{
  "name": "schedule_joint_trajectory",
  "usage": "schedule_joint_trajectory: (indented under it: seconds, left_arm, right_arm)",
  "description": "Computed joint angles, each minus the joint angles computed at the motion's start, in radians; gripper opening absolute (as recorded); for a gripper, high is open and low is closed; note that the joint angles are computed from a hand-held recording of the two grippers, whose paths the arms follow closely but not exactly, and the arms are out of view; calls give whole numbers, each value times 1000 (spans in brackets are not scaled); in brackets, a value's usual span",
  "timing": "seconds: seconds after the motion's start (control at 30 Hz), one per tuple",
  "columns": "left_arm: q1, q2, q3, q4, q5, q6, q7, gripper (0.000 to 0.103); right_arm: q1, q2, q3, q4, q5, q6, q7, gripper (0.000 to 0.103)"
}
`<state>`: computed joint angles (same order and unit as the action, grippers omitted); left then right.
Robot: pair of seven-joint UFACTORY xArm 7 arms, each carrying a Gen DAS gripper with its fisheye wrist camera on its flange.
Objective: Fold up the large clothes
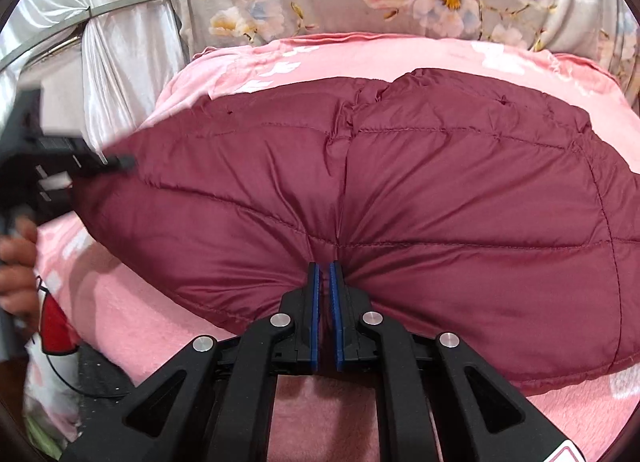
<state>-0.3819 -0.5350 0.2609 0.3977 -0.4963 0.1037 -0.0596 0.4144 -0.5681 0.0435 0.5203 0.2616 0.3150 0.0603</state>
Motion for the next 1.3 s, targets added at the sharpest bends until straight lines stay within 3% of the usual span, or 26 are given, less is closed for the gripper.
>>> schedule_joint_trajectory:
  seconds: [0.1, 0.23, 0.4, 0.5, 0.67, 0.77, 0.83, 0.9, 1.0, 1.1, 1.17, 1.3]
  left_arm:
    - [-6, -98, -50, 5, 20, 0, -14, 13]
    - [-86, -159, -67, 68, 47, 23, -11, 13]
    - [-113, -130, -181, 158, 105, 56, -41, 13]
    - [-170, -91, -203, 208, 115, 72, -38, 12]
    - [-228, 35, -253, 318, 121, 110, -23, 12]
    - [-246, 140, -276, 403, 107, 157, 13, 12]
    - [-256, 250, -293, 498, 89, 227, 57, 12]
    - [-246, 328, -316, 571, 87, 299, 93, 13]
    - [-214, 452, -364, 691, 138, 421, 118, 13]
    - [-180, 543, -401, 783, 142, 524, 129, 13]
    - [-162, 588, -430, 813, 155, 543, 111, 13]
    - [-126, 647, -482, 836, 160, 541, 91, 13]
  right_arm:
    - [-21, -7, 32, -25, -24, -46, 21, 8]
    - [-77, -33, 99, -51, -89, -94, 100, 7]
    - [-96, -108, 128, -92, -152, -99, 176, 7]
    - [-111, -109, 149, -121, -198, -138, 198, 6]
    - [-307, -156, 376, -173, -386, -228, 292, 7]
    - [-353, -171, 416, -191, -449, -263, 319, 7]
    - [-329, -173, 386, -203, -459, -273, 322, 7]
    - [-245, -186, 295, -221, -447, -266, 294, 6]
    - [-41, -282, 72, -282, -388, -218, 198, 5]
    - [86, -442, -105, -337, -286, -92, 121, 5]
    - [65, -550, -148, -361, -245, 4, 99, 5]
    - [-39, -738, -167, -393, -202, 182, 67, 5]
